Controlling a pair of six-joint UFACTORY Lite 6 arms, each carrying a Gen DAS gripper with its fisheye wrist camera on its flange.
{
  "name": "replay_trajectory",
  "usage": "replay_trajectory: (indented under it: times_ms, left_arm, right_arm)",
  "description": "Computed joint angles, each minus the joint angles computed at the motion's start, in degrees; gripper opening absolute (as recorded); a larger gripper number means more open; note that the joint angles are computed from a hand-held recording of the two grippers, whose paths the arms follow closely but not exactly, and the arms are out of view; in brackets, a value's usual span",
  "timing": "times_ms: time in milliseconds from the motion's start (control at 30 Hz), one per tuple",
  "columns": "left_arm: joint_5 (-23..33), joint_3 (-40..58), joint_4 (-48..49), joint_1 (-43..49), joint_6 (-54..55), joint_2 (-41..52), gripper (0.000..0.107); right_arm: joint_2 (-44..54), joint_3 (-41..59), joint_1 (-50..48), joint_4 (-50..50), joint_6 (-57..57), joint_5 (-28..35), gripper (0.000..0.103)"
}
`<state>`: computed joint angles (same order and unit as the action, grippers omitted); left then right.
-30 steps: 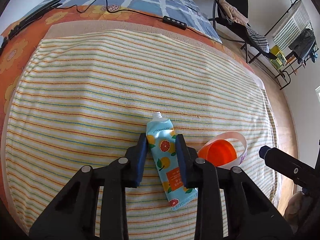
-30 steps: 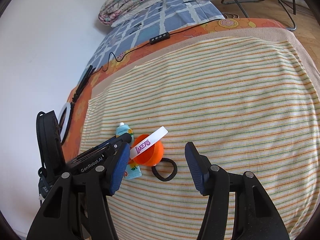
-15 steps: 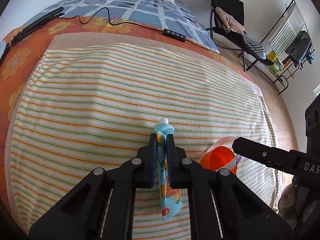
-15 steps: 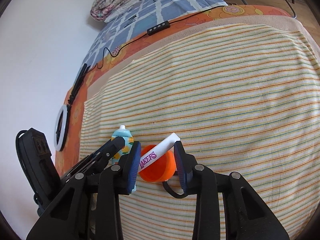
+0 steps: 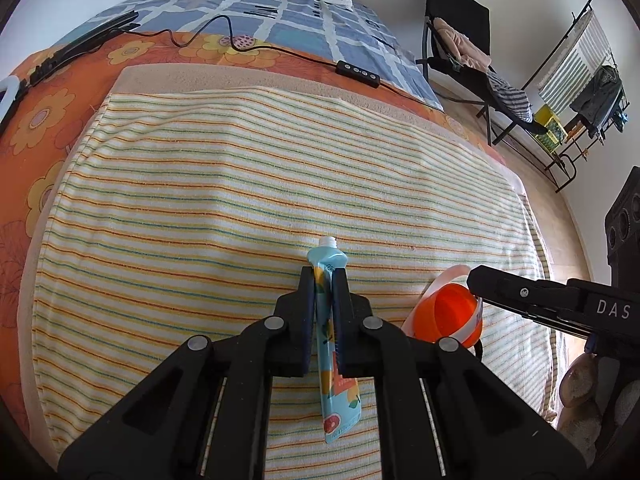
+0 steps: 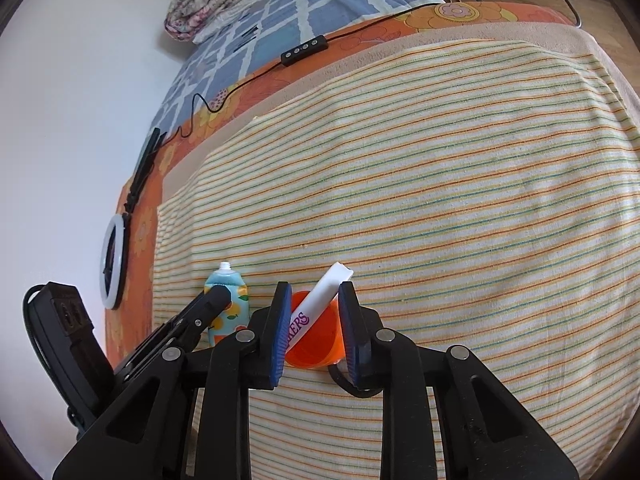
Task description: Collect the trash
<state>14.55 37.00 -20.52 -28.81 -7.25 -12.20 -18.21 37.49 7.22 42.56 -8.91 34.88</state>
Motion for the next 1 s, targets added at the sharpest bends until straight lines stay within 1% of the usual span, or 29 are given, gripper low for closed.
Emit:
replay_trajectory:
  times_ms: [100,167,200,233,300,433,600,733,800,833,867,933,1000]
  left_arm:
    - [0.4,-0.68,0.03,0.65,0.51,-1.23,0.005]
    - [0.82,-1.5,0.49,1.04,0.27,-2.8,0.004]
    - [1.05,-1.85,0.52,1.36,0.42,-3.48,0.004]
    - [1.31,-2.15,0.3,1.71,0.8,-4.12,0.004]
    - [1.89,-2.68,-0.4,2.56,1.83,-5.14,0.004]
    - [2.81,-3.57,-1.83,4.13,3.93,-6.79,0.004]
    - [4.61,-4.61,-0.74,5.51,3.57,-9.98,0.004]
    - [5.98,-4.85,0.29,6.1,2.97,-11.62,0.004]
    - [6.37,-5.23,-0.39,6.46,3.77,-12.34,0.004]
    - [6.47,-5.36,-0.49,6.51,3.9,-12.55,0.004]
    - [6.49,-5.37,-0.62,6.55,4.12,-12.53,0.004]
    - [6.68,-5.66,-0.91,6.62,4.75,-12.82,0.004]
    - [6.91,-5.92,-1.58,6.75,5.58,-13.18,0.004]
  right_arm:
    - [0.87,0.51,1.63,-0.61,0.77,-1.49,0.022]
    - [1.24,0.72,2.21,1.34,-0.99,-2.19,0.013]
    - [1.43,0.78,2.19,2.74,-2.02,-2.26,0.008]
    - [1.31,0.55,2.01,4.98,-3.75,-2.2,0.005]
    - [1.24,0.61,2.75,7.35,-5.13,-2.52,0.004]
    - [0.33,1.54,6.85,4.87,-1.91,-4.5,0.002]
    - [-2.14,2.64,10.96,0.03,3.63,-6.12,0.002]
    - [-0.57,4.8,12.46,-3.85,6.84,-4.65,0.002]
    - [0.64,5.68,12.82,-8.34,11.33,-4.33,0.002]
    - [0.93,5.57,12.6,-9.25,11.86,-4.46,0.002]
    - [0.89,5.31,11.96,-8.87,11.63,-4.1,0.002]
    - [-0.59,3.85,9.9,-3.7,6.59,-3.25,0.002]
    - [-3.83,2.52,8.54,-3.77,6.32,-2.18,0.003]
